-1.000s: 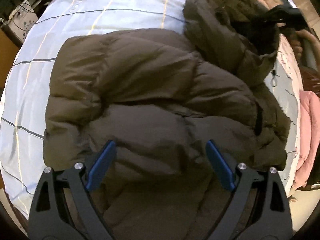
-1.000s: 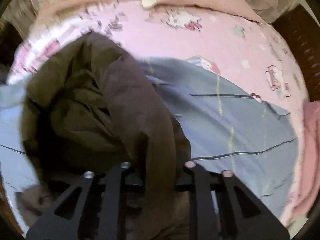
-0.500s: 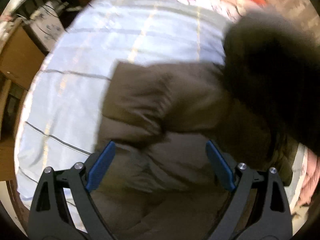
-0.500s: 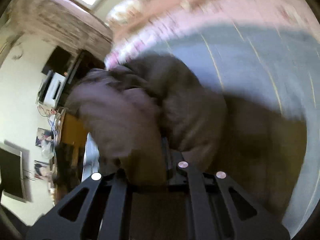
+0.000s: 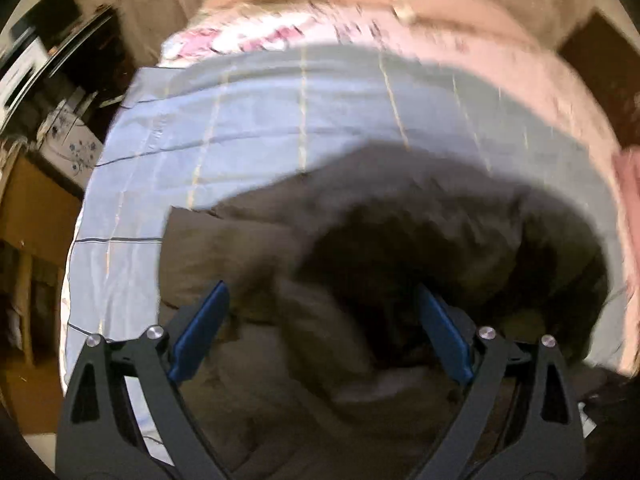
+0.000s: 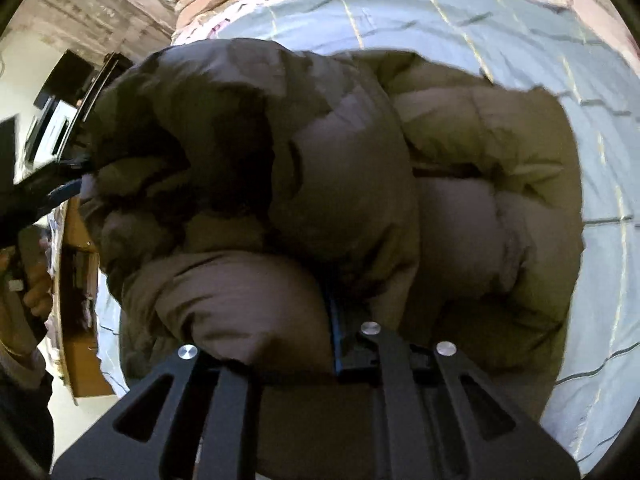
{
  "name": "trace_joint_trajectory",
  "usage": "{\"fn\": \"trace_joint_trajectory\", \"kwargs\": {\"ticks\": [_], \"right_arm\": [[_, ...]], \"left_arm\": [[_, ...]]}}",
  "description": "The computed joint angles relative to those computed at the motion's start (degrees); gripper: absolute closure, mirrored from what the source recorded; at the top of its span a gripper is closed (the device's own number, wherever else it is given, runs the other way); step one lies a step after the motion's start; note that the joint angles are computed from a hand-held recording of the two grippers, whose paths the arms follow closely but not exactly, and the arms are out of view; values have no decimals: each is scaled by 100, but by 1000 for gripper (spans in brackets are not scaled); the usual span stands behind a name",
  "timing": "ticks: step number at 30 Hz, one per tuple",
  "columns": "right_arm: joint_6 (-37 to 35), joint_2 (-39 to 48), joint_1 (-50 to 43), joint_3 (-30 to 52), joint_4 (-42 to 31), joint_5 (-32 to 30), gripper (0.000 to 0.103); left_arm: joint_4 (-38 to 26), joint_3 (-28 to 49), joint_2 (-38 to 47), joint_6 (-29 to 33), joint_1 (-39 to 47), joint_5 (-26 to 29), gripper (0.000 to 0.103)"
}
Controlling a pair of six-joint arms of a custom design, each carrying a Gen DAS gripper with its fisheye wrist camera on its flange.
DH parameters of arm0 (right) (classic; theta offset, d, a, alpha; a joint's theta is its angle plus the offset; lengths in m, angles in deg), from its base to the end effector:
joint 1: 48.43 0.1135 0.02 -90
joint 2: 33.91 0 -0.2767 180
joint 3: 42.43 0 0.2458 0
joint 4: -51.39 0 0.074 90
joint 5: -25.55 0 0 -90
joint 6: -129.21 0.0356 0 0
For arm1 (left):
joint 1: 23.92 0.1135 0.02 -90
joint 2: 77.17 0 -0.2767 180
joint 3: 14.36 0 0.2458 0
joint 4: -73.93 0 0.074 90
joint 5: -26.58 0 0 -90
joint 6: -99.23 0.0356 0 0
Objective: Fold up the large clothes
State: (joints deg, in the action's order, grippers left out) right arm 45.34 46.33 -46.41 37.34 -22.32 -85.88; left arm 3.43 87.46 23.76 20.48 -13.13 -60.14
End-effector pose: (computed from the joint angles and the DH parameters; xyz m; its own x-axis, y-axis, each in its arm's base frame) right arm 0.2475 0.0217 0.2811 -0.9702 0.0652 -0.2335 -0.0289 0.9251 0.3786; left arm 0.3505 0.0647 0.2863 -0.9357 0.0199 -0.3522 0.0155 0.9998 0.0154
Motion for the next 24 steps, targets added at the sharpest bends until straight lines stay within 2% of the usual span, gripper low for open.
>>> {"fn": "trace_joint_trajectory", "kwargs": {"ticks": [4, 8, 12, 15, 17, 19, 20, 21, 23, 24], "right_arm": [[-268, -354, 319, 147, -411, 470, 86], [-318, -897, 349, 62, -598, 430, 83], [-522, -1098, 760, 121, -497, 631, 75], [-799, -1112, 998, 265, -503, 781, 64], [-1135, -1185, 1339, 420, -492, 1193, 58], [-1611, -1298, 1948, 614, -443, 2015, 35], [-1877, -1291, 2023, 710, -418, 2059, 16], [-2266, -1426, 2141, 847, -348, 1947, 1], [-2815, -1687, 1992, 956, -163, 1148, 1], [-2777, -1743, 1986, 1010, -58, 1109, 1]], "left_arm": [[13, -527, -112, -66, -21, 39, 9], [9, -927, -108, -48, 143, 153, 9], [91, -1118, -116, -36, 291, 195, 9], [131, -1115, -73, -16, 334, 161, 9], [112, -1093, -60, 3, 380, 183, 9], [93, -1072, -45, 36, 462, 226, 9], [95, -1075, -51, 40, 493, 230, 9], [116, -1101, -75, 37, 506, 176, 9], [137, -1124, -90, 37, 541, 152, 9], [82, -1110, -66, 36, 572, 257, 9]]}}
